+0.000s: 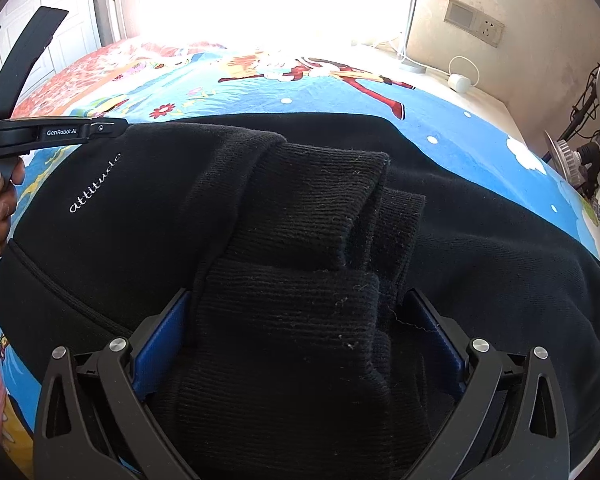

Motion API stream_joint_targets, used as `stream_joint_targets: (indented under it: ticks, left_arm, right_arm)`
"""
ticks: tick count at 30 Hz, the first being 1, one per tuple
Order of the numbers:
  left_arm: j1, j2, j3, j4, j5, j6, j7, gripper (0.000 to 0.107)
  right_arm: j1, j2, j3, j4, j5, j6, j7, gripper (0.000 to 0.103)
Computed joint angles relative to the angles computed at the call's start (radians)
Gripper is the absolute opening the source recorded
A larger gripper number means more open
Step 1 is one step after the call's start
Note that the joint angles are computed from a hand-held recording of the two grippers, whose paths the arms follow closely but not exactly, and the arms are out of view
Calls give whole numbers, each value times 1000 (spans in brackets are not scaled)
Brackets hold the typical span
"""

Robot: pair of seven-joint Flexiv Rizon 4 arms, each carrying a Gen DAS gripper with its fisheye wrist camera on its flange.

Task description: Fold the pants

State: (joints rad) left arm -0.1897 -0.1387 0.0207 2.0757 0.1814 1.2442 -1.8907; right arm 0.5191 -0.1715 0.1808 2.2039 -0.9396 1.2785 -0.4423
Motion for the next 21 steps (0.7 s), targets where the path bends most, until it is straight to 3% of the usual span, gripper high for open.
stream_joint_targets:
  ticks: [5,7,8,11,15,17,21]
  left_arm:
    - [4,21,1,33,-26,40,-8,21]
    - [-25,73,24,34,81,17,-155,21]
    - [-23,106,15,69,67,55,-167,23]
    - [-29,203,-26,193,-32,163,-148,46]
    - [-56,274,-76,322,-122,232,-181,61]
    - [-7,284,-129,340,-53,191,-267,68]
    - [82,292,-217,308,197,121,-464,66]
  right_arm:
    - [0,0,1,-1,3,-2,-2,98]
    - [1,-1,0,-2,1,-2,0,98]
    - [-1,-2,0,-2,2,0,-2,98]
    - [1,-2,-3,-3,-5,-4,7,98]
    - [0,0,-4,1,-17,-1,18,98]
    - [0,2,-6,3,-29,-2,32,98]
    - [-2,1,-3,2,-40,-6,41,98]
